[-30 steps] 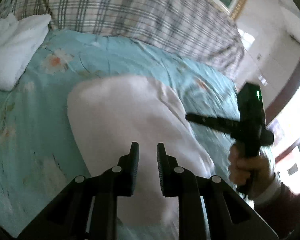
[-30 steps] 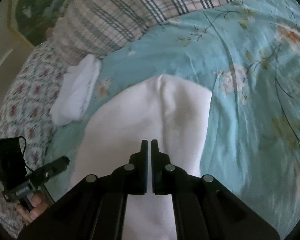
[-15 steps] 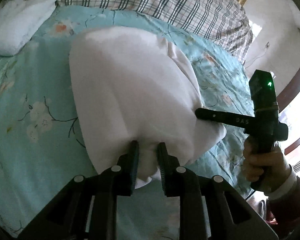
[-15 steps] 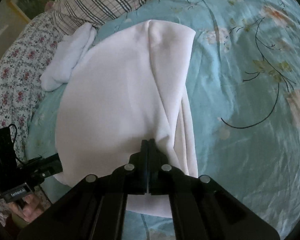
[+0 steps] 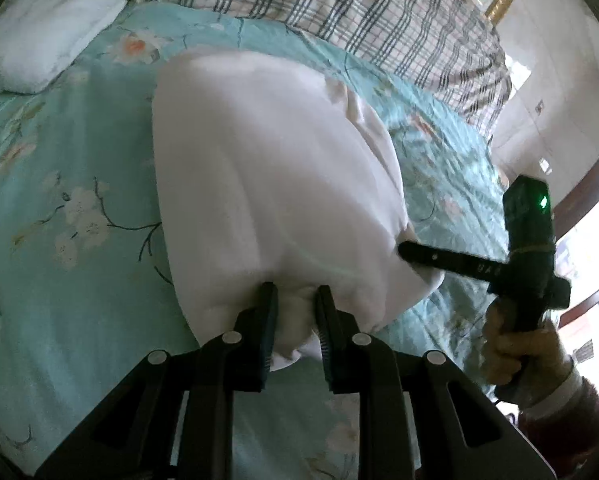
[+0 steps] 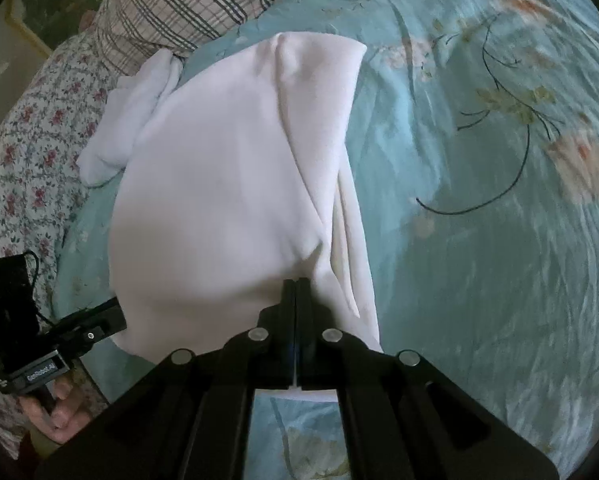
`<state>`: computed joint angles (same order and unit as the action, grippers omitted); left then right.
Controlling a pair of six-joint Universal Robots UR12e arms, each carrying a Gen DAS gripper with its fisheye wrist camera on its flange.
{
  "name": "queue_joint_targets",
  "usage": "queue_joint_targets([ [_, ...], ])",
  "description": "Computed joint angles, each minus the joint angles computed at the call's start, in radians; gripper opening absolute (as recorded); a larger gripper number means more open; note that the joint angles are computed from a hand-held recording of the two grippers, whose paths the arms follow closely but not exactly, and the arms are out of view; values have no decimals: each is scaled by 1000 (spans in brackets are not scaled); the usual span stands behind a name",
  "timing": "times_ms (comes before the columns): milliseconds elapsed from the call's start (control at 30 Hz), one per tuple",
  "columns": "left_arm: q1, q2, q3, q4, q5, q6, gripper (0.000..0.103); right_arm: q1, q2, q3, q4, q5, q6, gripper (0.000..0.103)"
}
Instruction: Fold large clothes
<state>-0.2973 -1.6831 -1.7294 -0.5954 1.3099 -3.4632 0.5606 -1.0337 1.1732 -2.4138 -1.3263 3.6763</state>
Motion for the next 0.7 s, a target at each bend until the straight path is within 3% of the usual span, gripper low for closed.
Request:
queue_joint_targets([
  [67, 2, 7, -2, -1, 2, -23, 21, 2, 0, -4, 10, -6, -9, 0],
  [167, 7, 21, -7, 13, 18, -74, 37, 2, -3, 2, 3, 1, 1, 0],
  [300, 4, 26, 7, 18, 89, -103, 55, 0, -10, 10, 4, 10, 13, 0],
  [400, 6, 14, 24, 15, 95, -117, 59, 2, -31, 41, -88, -13, 46, 7],
  [467, 8, 3, 36, 10, 83, -121, 60, 1, -35, 43, -119, -41, 56, 29],
  [500, 8, -3, 43, 6, 79, -121, 61, -2, -31, 33, -114, -47, 61, 34],
  [600, -8, -24, 75, -49, 122, -101, 61, -8, -6, -11, -72, -73, 57, 35],
  [700, -14, -31, 76, -59, 142, -97, 69, -19, 29, -57, -47, -55, 74, 35],
])
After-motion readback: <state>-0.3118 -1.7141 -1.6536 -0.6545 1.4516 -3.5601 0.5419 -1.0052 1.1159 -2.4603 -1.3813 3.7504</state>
